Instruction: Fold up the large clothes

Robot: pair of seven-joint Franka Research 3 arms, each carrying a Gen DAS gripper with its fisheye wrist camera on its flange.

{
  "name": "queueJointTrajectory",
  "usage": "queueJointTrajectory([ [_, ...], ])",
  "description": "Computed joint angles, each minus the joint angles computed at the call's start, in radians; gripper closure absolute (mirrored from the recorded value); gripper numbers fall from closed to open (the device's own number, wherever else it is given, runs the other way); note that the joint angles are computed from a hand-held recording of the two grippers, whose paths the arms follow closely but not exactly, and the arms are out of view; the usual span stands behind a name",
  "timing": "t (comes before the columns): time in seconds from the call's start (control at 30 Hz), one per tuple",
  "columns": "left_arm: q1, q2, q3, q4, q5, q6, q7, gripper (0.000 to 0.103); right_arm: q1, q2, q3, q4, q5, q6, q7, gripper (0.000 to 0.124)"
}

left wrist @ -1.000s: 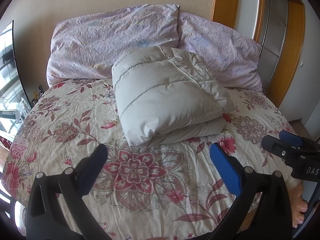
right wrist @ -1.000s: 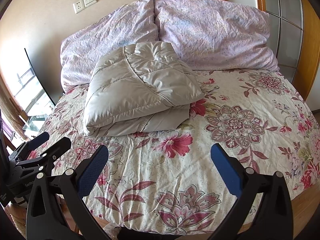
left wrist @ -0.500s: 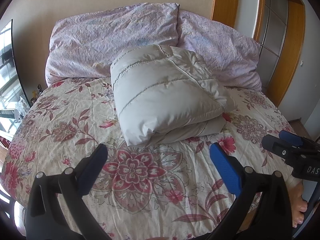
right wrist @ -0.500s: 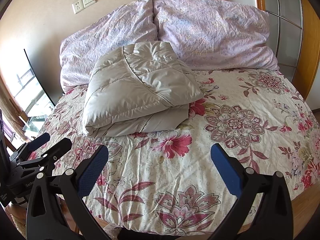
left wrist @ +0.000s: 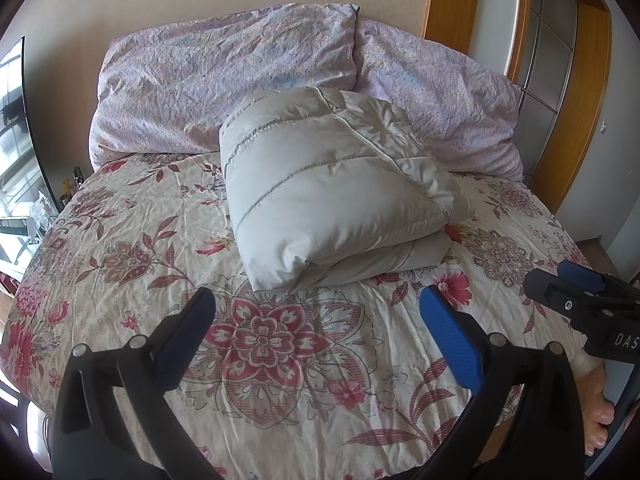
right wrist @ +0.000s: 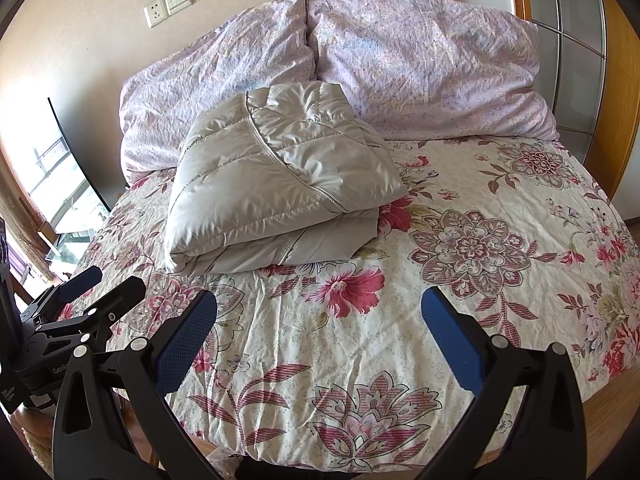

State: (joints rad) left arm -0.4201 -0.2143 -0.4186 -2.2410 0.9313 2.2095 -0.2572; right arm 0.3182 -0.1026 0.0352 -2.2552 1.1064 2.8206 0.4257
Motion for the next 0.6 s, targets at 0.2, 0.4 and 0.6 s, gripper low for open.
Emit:
queueJointTrajectory([
  [0.2,0.0,0.0,0.001,0.001,0.0,0.002,0.002,0.002,0.0,-0.001,0.0,0.0,0.002,0.0,-0.002,0.022],
  [0.4,0.002,-0.005,0.002,-0.004,0.002,0.01,0.008,0.002,-0.002,0.003,0.0,0.003,0.003,0.001,-0.004,0.022],
  [0.6,0.002,-0.002,-0.001,0.001,0.004,0.003,0.012,0.002,-0.003,0.004,0.001,0.004,-0.002,0.002,-0.001,0.022],
])
